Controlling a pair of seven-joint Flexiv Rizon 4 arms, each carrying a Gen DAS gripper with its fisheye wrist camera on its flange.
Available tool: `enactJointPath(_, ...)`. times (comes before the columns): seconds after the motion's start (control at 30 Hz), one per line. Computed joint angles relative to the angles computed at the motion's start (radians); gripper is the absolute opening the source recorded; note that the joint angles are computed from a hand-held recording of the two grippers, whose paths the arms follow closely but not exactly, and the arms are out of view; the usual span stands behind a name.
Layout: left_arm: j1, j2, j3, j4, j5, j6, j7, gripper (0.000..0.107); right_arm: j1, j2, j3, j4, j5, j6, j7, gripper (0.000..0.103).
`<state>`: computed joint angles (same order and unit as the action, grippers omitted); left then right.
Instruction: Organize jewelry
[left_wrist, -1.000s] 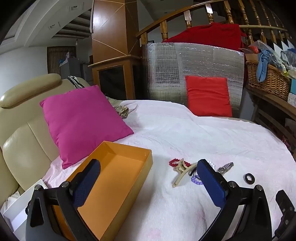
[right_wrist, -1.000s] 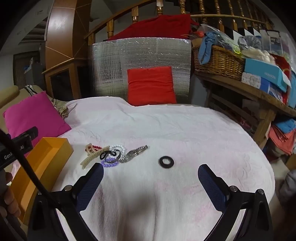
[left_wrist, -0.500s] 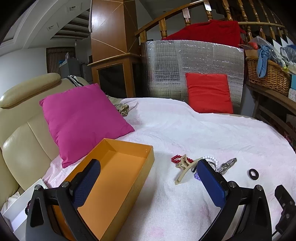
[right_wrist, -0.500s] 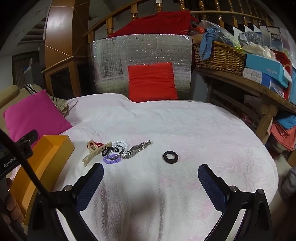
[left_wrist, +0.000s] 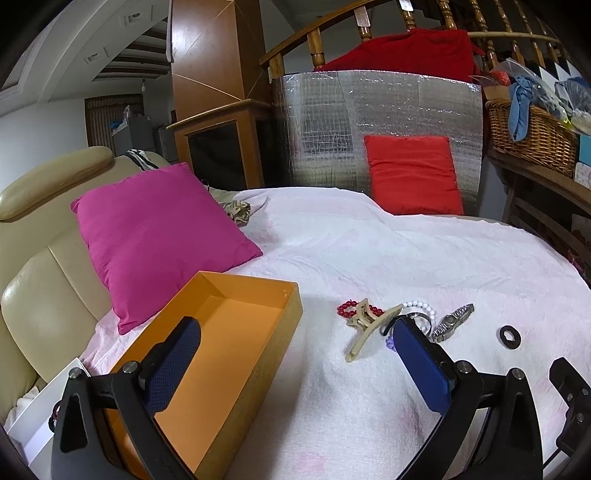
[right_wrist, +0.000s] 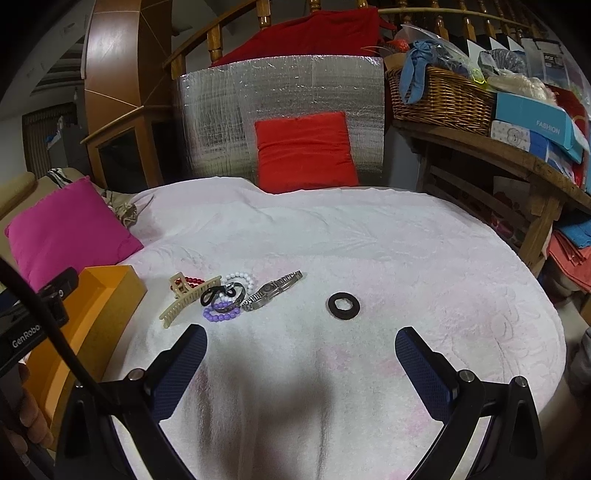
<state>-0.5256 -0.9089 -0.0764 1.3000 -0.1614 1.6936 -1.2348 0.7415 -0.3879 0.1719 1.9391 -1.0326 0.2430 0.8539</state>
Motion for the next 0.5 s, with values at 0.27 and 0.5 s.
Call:
enactJointPath(0.27, -0.018, -0.016, 0.022, -0.024, -0.001, -0.020, -0.009, 0.103, -0.014, 0.001, -0.004, 0.010, -0.005, 0.029, 0.000, 0.103)
enactJointPath(0.5, -0.032, -0.023, 0.045, -0.040, 0.004, -0.036, -0.022, 0.103, -0.025, 0.009, -0.005, 0.026, -0.018, 0.057, 0.008, 0.103)
